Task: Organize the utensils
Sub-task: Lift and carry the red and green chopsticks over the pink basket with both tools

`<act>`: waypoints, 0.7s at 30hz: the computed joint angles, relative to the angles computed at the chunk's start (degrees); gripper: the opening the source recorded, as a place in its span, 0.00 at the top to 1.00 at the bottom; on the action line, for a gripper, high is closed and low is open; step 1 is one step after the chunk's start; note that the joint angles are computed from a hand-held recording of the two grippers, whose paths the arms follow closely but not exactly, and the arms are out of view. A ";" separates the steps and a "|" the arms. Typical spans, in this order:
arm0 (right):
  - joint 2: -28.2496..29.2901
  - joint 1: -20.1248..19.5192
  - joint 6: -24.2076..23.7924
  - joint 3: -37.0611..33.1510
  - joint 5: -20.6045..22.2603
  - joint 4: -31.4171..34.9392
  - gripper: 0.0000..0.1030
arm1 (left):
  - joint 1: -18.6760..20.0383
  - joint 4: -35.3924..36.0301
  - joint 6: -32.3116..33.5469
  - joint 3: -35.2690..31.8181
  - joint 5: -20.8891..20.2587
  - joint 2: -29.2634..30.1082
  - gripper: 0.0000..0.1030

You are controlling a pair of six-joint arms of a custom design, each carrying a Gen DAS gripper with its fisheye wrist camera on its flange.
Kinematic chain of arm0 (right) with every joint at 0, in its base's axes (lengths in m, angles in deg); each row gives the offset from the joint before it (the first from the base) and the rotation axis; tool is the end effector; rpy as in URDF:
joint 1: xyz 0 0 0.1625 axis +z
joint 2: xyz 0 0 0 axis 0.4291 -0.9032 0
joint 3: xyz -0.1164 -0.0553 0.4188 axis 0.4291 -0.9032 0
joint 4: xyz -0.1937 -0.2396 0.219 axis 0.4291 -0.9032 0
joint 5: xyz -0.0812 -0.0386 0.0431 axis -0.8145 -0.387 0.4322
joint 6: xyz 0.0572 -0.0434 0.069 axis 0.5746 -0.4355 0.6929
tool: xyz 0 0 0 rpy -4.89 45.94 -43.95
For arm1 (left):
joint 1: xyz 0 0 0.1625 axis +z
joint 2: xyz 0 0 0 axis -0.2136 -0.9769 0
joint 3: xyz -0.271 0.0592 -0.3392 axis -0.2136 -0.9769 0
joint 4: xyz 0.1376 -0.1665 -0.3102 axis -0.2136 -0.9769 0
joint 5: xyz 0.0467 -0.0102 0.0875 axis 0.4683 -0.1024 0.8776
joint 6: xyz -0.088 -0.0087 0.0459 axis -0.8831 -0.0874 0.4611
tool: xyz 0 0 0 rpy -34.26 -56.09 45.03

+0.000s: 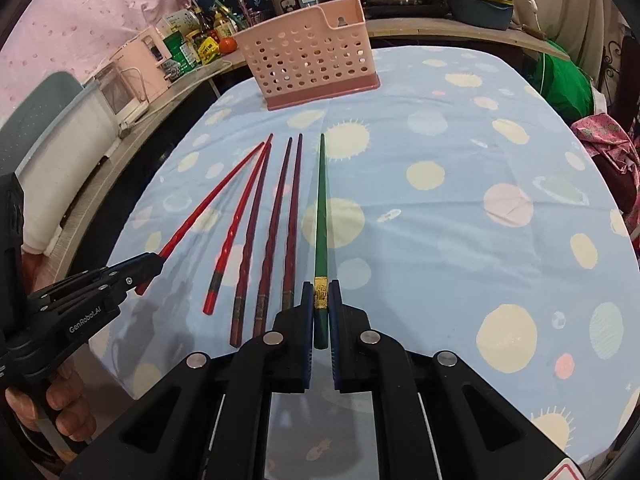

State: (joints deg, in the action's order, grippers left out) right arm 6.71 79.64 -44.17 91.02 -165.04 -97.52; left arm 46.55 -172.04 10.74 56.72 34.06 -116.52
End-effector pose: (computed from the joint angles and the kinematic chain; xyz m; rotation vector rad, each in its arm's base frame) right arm 0.2144 -0.4450 0.2198 0.4947 -2.6143 0.6139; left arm -0.2542 -0.4263 0.1795 0.2120 2.3738 -0.7655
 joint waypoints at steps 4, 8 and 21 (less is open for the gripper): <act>-1.05 0.77 1.34 -2.18 0.68 1.58 0.93 | -0.78 -0.19 0.47 -1.62 1.65 -1.13 0.93; -1.95 1.45 1.58 -4.55 1.23 1.66 0.93 | -1.06 -1.81 1.88 -3.32 3.89 -2.33 0.93; -0.41 3.82 -0.49 -14.90 3.01 -0.32 0.93 | 0.26 -10.10 13.41 -12.84 10.64 -1.21 0.94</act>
State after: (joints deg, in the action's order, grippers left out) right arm 6.30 83.46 -44.66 76.13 -162.04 -97.84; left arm 46.81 -182.14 24.14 43.88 44.70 -117.73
